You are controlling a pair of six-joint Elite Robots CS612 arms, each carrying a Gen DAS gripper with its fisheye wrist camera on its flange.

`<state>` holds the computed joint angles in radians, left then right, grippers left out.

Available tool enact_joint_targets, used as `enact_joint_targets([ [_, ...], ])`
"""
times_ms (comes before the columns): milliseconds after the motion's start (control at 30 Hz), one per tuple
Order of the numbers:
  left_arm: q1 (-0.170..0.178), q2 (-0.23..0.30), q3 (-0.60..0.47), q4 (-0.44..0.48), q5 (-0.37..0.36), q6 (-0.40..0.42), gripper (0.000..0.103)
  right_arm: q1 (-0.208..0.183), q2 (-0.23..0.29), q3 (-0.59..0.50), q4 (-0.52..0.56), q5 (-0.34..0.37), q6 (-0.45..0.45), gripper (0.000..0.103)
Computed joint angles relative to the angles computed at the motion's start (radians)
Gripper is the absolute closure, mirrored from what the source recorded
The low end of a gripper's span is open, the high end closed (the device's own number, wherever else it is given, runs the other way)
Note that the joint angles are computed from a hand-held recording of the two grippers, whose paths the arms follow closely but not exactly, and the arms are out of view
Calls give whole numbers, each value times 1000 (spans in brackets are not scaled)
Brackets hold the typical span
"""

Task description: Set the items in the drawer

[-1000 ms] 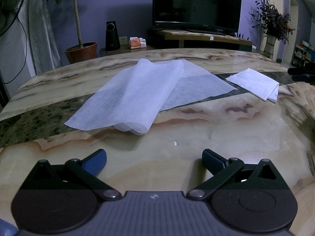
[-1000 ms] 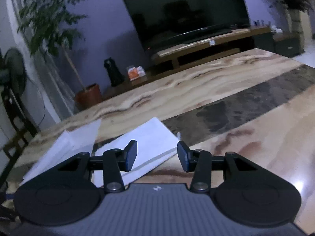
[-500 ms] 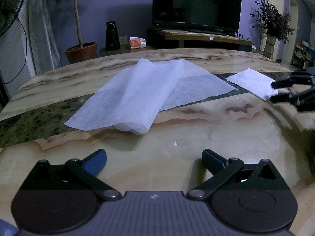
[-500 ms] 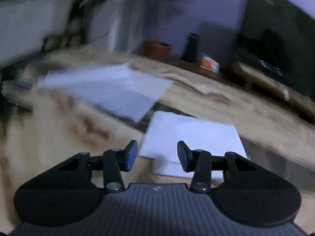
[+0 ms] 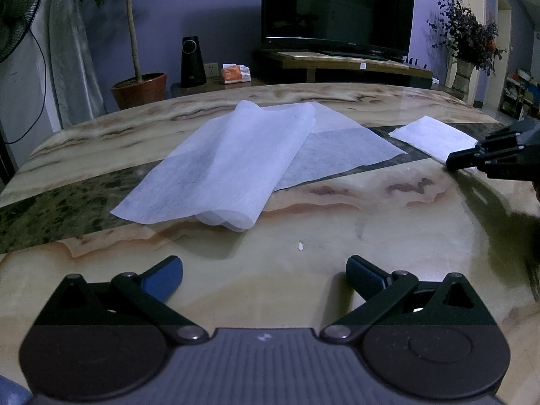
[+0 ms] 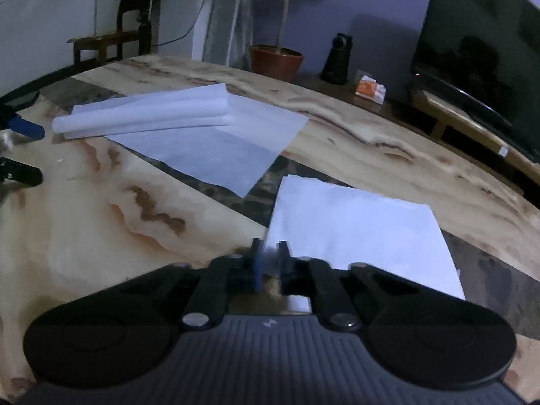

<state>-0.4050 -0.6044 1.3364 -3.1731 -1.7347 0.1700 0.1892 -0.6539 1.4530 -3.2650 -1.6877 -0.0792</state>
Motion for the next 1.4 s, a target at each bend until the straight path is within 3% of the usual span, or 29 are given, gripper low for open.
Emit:
enact_joint_targets([
  [233, 0, 0, 0, 0, 0, 0, 0, -7, -7, 25, -81, 15, 124, 102],
  [367, 0, 0, 0, 0, 0, 0, 0, -22, -23, 55, -184, 71, 238, 102],
  [533, 0, 0, 0, 0, 0, 0, 0, -26, -46, 76, -280, 121, 312, 102],
  [600, 0, 0, 0, 0, 0, 0, 0, -18, -57, 76, -289, 98, 286, 102],
  [667, 0, 0, 0, 0, 0, 0, 0, -5, -68, 69, -243, 54, 192, 96],
  [767, 0, 0, 0, 0, 0, 0, 0, -8, -88, 73, -113, 87, 112, 60],
  [867, 0, 0, 0, 0, 0, 0, 0, 14, -77, 72, -78, -45, -26, 60],
  [1000, 0, 0, 0, 0, 0, 0, 0, 6, -67, 81, -64, -73, 16, 60],
  [1133, 0, 0, 0, 0, 0, 0, 0, -6, -50, 79, -105, -33, 25, 51],
  [1333, 0, 0, 0, 0, 0, 0, 0, -6, -33, 52, -10, -6, -54, 43],
  [1400, 0, 0, 0, 0, 0, 0, 0, -8, -20, 44, -31, -12, -46, 42],
])
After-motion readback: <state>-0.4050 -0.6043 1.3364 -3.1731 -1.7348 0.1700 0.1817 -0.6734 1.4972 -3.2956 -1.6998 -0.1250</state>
